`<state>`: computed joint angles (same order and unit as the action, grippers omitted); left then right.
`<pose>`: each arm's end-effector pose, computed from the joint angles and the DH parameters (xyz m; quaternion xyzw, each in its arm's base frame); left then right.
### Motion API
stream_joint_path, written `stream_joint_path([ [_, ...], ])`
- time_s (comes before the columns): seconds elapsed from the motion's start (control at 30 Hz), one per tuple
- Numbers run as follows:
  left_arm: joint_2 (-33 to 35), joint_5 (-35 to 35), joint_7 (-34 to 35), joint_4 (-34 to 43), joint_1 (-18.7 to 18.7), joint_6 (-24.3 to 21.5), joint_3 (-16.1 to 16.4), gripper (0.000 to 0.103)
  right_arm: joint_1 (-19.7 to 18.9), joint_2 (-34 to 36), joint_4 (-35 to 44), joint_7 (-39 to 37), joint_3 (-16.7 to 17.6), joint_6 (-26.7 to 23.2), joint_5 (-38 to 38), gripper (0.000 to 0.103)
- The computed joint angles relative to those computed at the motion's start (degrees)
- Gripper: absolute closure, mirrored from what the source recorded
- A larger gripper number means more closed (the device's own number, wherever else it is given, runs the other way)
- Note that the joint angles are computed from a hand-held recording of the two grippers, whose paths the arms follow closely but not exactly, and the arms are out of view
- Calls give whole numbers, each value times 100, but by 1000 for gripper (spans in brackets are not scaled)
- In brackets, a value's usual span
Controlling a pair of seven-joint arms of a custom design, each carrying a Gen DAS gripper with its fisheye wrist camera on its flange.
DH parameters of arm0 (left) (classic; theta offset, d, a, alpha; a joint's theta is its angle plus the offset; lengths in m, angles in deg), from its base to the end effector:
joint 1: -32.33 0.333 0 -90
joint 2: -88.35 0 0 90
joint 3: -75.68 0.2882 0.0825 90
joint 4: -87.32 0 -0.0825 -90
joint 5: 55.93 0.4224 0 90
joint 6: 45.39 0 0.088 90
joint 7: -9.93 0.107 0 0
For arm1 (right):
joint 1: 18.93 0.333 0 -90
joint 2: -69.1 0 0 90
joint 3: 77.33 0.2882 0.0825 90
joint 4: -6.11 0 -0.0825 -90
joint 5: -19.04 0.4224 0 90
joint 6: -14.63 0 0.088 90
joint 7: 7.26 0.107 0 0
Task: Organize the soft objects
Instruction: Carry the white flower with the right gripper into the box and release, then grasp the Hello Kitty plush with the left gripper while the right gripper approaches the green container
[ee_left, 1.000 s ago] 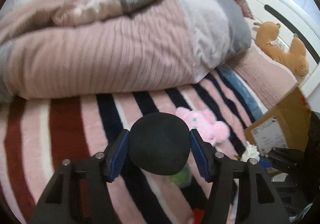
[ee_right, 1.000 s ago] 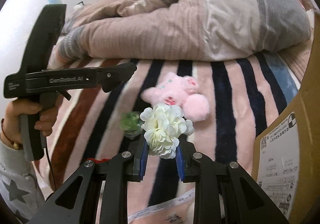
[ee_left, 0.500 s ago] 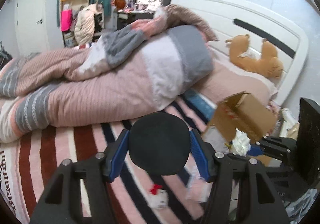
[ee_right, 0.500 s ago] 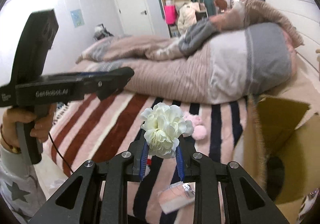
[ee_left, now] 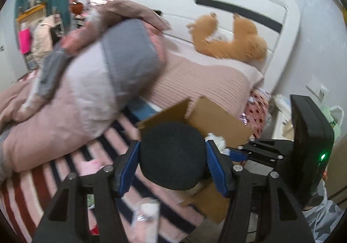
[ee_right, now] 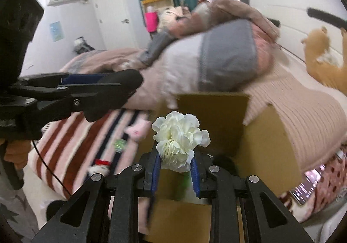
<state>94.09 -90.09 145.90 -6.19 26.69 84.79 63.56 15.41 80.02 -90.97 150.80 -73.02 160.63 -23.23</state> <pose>0.6372 -0.2126 0.5845 -0.3310 0.8655 -0.3680 0.0767 0.5410 0.4394 0.5154 -0.6308 0.6553 -0.2346 0.3430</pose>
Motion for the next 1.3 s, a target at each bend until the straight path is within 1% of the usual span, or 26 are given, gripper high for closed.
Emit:
stream_joint_path([
  [0.1,356,541,-337,350,-188,-101,-109,45,-153,-148,-302,-237,-8,133,247,83],
  [0.17,520,820,-497,514,-248,-178,-161,45,-252,-239,-490,-334,-5,279,374,82],
  [0.3,758,1281,-749,728,-316,-208,-233,43,-342,-252,-551,-528,28,281,473,82],
  [0.37,803,1374,-800,756,-301,-205,-261,42,-367,-216,-531,-616,30,263,540,79],
  [0.43,780,1426,-803,720,-274,-185,-278,40,-390,-202,-547,-714,27,315,607,71],
  [0.5,749,1501,-840,677,-270,-132,-281,38,-392,-182,-536,-802,29,338,669,65],
  [0.53,711,1481,-834,634,-250,-109,-284,37,-382,-174,-524,-825,24,314,670,61],
  [0.57,702,1450,-813,631,-230,-110,-287,32,-376,-171,-518,-834,17,304,671,59],
  [0.6,666,1397,-775,593,-205,-89,-291,28,-371,-167,-512,-843,14,298,682,54],
  [0.63,619,1331,-717,541,-178,-49,-292,26,-366,-167,-507,-844,12,291,696,49],
  [0.7,548,1214,-620,472,-138,-1,-283,24,-354,-177,-503,-829,11,294,705,44],
  [0.93,209,589,-259,189,62,93,-143,23,-223,-122,-220,-834,48,1,567,44],
  [1.0,99,423,-196,102,131,129,-61,23,-154,-94,-121,-742,51,-7,415,44],
  [1.07,-33,260,-96,-11,221,200,43,23,-79,-41,16,-674,61,87,272,44],
  [1.17,-217,121,82,-218,353,398,218,23,96,198,450,-711,71,90,107,44],
  [1.23,-296,44,209,-344,447,516,335,23,284,496,935,-798,48,-74,22,44],
  [1.3,-324,-3,333,-456,564,628,458,23,453,871,1481,-1044,16,-167,91,44],
])
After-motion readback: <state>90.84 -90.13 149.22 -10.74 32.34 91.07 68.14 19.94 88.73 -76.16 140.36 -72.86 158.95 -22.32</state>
